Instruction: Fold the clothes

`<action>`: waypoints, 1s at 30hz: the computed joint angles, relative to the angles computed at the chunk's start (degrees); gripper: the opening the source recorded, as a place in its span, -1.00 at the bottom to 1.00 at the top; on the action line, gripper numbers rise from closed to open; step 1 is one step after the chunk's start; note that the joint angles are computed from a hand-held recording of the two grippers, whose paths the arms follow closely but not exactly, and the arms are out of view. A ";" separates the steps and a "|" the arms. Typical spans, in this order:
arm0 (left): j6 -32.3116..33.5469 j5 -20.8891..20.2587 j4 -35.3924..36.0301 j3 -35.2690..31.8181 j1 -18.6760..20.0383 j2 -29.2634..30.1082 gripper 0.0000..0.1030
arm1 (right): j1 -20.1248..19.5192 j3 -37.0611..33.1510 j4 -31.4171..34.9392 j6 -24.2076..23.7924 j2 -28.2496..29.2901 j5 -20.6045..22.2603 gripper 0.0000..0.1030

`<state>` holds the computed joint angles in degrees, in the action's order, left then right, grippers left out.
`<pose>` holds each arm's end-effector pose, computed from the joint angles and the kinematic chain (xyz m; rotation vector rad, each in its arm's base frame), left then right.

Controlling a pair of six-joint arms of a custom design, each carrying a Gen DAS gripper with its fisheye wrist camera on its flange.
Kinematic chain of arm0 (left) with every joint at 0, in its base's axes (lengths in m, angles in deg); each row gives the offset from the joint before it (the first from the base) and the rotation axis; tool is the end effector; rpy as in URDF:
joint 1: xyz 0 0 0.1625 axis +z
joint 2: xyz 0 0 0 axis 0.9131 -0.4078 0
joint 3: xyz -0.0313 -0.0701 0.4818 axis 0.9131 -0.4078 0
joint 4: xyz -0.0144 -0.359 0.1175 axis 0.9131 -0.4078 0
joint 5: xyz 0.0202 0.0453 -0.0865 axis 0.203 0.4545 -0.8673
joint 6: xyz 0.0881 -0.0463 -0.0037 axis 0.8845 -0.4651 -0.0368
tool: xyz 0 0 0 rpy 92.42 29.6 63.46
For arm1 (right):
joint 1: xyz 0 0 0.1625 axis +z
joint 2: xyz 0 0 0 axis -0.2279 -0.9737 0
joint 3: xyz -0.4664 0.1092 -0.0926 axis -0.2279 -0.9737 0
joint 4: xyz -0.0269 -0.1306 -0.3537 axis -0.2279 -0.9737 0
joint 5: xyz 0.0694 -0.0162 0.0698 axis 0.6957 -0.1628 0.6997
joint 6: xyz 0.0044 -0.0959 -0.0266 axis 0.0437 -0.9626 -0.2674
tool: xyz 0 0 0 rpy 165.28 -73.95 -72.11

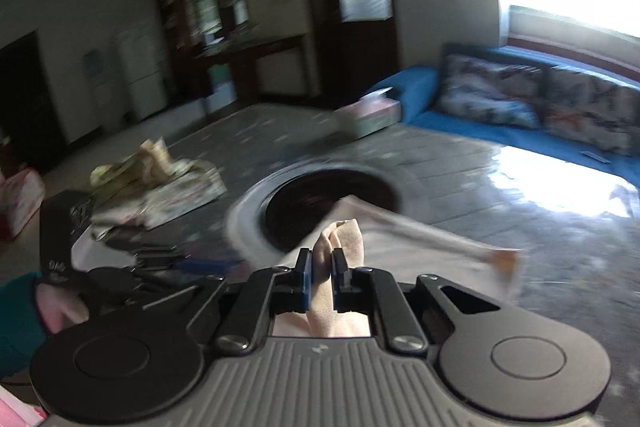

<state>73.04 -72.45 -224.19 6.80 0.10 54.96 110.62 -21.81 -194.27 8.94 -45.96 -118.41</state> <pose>-0.1840 -0.8330 0.1373 0.6630 2.5617 -1.0697 0.2332 -0.8420 0.2879 1.0866 -2.4957 0.8410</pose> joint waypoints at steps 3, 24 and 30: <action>-0.70 0.30 -1.22 0.87 0.29 -0.46 0.13 | 0.31 -0.74 3.33 -0.57 1.44 0.52 -0.83; 3.74 -9.14 9.28 -4.94 -0.22 2.51 -0.28 | -4.00 5.39 -2.18 -3.22 -1.25 -13.12 -0.68; 3.44 -7.05 12.93 -9.82 0.19 5.19 -0.33 | -5.12 4.09 -3.87 -3.53 0.35 -11.66 -0.68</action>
